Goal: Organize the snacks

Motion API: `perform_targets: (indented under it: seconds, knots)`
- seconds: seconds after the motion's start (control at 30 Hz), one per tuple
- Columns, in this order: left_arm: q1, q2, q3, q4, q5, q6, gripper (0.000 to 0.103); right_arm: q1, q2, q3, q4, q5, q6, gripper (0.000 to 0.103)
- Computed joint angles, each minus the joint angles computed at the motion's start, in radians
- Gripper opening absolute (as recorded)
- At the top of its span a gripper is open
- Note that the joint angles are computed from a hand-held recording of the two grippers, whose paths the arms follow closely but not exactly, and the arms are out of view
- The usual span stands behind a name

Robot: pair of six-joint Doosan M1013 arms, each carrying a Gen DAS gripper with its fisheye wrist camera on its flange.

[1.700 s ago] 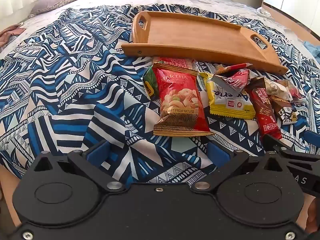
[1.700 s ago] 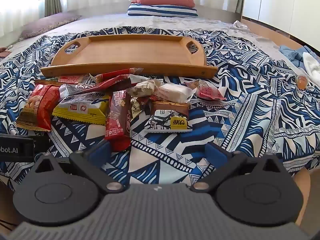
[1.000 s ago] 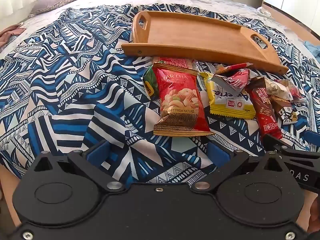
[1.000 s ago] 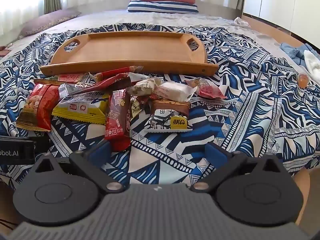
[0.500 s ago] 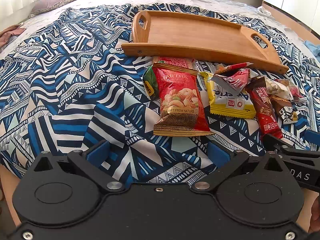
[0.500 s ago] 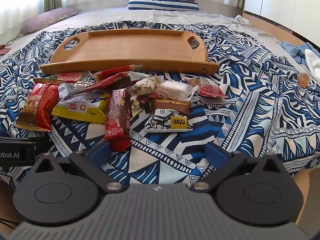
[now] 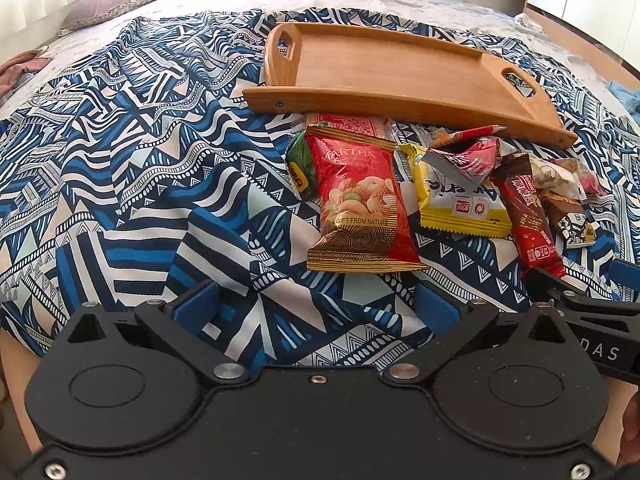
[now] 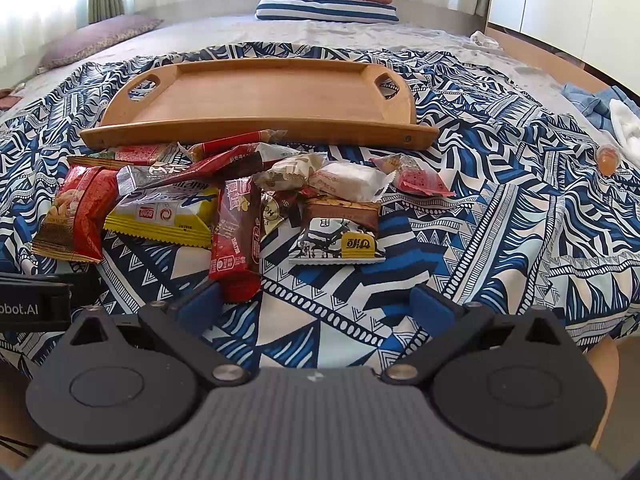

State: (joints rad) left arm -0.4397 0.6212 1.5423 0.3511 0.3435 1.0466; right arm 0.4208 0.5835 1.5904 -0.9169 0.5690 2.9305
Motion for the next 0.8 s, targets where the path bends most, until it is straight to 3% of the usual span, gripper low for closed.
perform_targets:
  seconds: [0.8]
  knots:
    - [-0.001,-0.001,0.002,0.008,-0.002,-0.007,0.103,0.001,-0.001,0.000,0.001,0.002,-0.001,0.103]
